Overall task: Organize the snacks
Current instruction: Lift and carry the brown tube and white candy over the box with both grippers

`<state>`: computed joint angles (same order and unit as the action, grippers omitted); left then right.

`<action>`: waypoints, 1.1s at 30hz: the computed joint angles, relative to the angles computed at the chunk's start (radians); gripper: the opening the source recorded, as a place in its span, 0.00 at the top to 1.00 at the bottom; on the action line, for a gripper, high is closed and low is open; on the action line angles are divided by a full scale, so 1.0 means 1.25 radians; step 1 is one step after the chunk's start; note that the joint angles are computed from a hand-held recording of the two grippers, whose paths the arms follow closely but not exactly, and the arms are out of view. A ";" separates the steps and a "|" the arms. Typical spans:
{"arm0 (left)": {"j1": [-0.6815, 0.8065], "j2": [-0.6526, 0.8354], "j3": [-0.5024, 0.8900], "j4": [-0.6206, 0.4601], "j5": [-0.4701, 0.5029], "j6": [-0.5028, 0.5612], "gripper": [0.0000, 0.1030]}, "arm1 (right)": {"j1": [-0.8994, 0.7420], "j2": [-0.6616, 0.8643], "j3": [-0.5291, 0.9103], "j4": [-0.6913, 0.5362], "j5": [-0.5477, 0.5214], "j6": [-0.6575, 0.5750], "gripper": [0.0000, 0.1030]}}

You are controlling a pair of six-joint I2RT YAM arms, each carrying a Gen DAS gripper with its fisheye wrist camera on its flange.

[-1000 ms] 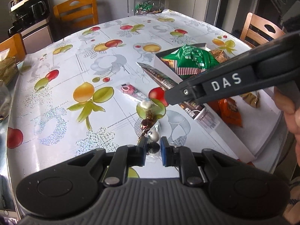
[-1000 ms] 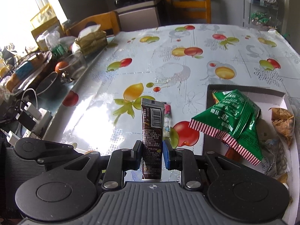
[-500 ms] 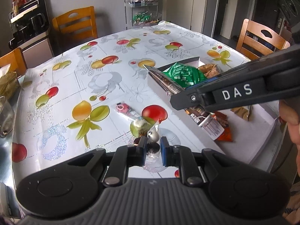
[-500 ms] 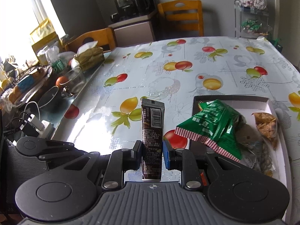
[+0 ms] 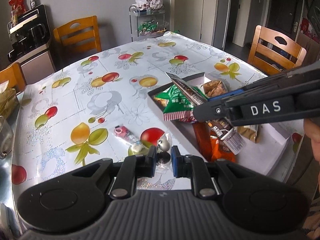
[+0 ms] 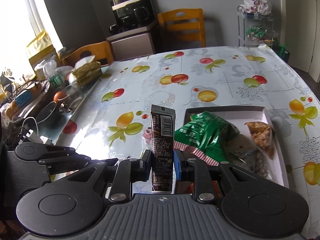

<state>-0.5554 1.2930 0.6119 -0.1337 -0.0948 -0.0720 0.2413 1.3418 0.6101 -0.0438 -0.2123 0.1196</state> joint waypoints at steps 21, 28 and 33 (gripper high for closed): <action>-0.087 0.171 0.137 0.052 -0.008 -0.053 0.88 | -0.182 -0.015 -0.003 -0.031 -0.069 -0.102 0.76; -0.101 0.228 0.180 0.064 -0.003 -0.058 0.88 | -0.229 0.001 0.004 -0.032 -0.085 -0.126 0.76; -0.109 0.253 0.197 0.069 0.002 -0.062 0.88 | -0.247 0.013 0.005 -0.031 -0.089 -0.139 0.76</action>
<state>-0.6920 1.6095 0.8578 -0.0470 -0.0926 -0.1492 -0.0676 1.3583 0.6164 -0.0828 -0.3234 -0.0543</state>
